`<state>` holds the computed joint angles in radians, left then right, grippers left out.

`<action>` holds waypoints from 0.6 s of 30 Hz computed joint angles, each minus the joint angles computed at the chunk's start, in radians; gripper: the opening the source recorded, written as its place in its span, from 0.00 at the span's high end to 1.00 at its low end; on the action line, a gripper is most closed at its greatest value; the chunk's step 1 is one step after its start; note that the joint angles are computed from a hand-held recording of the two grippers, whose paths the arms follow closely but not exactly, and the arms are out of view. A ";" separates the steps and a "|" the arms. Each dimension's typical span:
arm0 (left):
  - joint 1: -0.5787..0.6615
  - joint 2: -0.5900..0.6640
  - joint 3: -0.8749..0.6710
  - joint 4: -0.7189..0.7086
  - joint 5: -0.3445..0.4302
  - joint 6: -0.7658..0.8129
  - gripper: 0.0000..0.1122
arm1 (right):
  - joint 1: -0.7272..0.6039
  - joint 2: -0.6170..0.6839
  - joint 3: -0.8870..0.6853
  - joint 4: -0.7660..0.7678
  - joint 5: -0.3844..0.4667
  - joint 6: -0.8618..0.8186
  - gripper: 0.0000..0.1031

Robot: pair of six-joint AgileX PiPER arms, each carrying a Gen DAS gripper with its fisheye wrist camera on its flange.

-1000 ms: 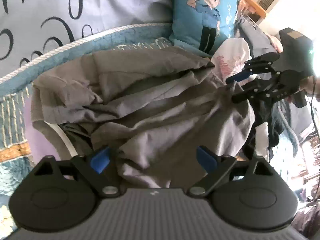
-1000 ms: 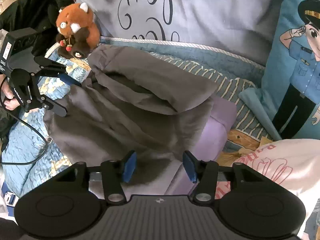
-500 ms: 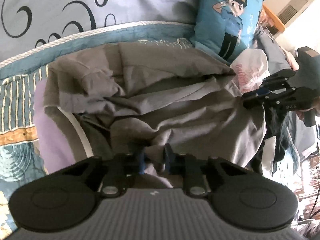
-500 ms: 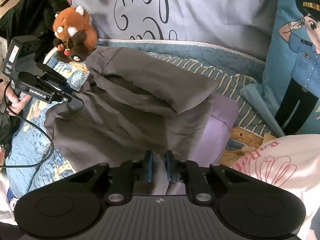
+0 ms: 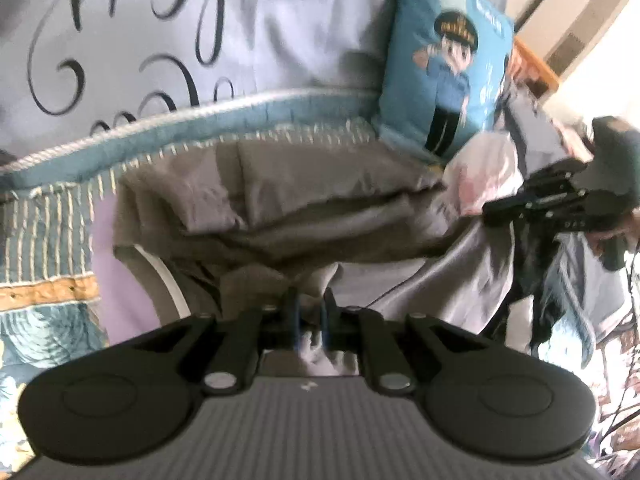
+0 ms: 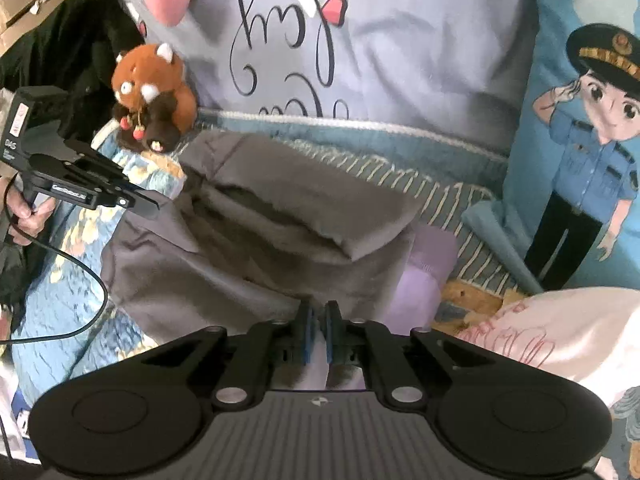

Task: Fold clothes
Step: 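Pinch the folded grey shirt edge with both grippers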

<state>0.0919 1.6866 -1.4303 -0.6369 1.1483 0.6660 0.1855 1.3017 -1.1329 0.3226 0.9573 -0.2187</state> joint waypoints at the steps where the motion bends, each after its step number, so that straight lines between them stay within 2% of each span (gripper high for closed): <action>1: 0.009 -0.002 -0.016 -0.005 0.009 -0.007 0.91 | -0.002 0.003 -0.006 -0.001 -0.003 0.008 0.94; 5: 0.013 0.007 -0.064 0.020 0.009 -0.040 0.91 | 0.000 0.020 -0.023 -0.027 -0.028 0.079 0.94; 9: 0.003 0.035 -0.101 0.057 -0.028 -0.088 0.91 | 0.030 0.059 -0.039 -0.128 -0.055 0.192 0.94; 13: -0.023 0.107 -0.159 0.106 -0.028 -0.143 0.91 | 0.031 0.100 -0.046 -0.160 -0.051 0.224 0.94; 18: -0.072 0.137 -0.178 0.141 -0.031 -0.123 0.90 | 0.038 0.062 -0.020 -0.188 -0.070 0.277 0.93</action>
<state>0.0201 1.8234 -1.6083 -0.4961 1.1168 0.5433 0.2230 1.3636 -1.1527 0.1342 0.8873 0.0587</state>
